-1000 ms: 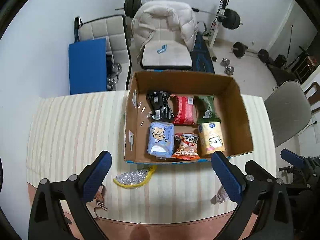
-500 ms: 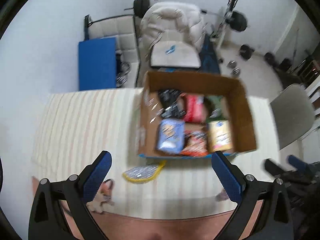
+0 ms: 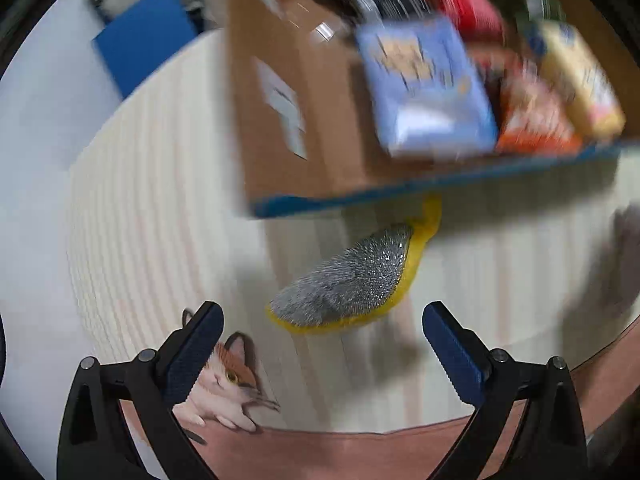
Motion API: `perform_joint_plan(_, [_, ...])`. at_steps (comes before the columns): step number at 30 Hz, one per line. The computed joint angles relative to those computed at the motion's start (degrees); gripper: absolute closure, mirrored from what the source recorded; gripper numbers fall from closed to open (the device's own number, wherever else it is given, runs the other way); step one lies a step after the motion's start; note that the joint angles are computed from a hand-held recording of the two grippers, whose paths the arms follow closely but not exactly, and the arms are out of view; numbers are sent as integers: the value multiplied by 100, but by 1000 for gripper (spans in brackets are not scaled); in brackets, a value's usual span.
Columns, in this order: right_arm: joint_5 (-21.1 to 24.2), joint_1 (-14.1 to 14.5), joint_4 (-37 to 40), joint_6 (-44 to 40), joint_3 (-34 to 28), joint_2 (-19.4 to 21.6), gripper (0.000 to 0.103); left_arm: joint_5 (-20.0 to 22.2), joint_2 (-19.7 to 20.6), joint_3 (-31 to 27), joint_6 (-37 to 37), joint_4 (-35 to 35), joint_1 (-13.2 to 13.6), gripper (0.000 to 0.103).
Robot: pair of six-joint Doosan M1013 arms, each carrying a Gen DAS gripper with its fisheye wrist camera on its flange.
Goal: Organize soft objects
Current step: 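Grasp the yellow scrub sponge with the left tool while the right tool grasps the lilac sock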
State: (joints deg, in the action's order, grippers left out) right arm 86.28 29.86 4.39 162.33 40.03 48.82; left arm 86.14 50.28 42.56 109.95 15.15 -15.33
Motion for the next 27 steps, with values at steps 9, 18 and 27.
perform_joint_plan(9, [-230,-102,564,-183,319,146,0,70,196,-54,467,-83,-49,1])
perform_joint_plan(18, [-182,-79,847,-435,192,325,18,300,205,-64,408,-378,6,28])
perform_joint_plan(27, [-319,12,863,-486,392,252,53,647,130,36,-447,-912,167,41])
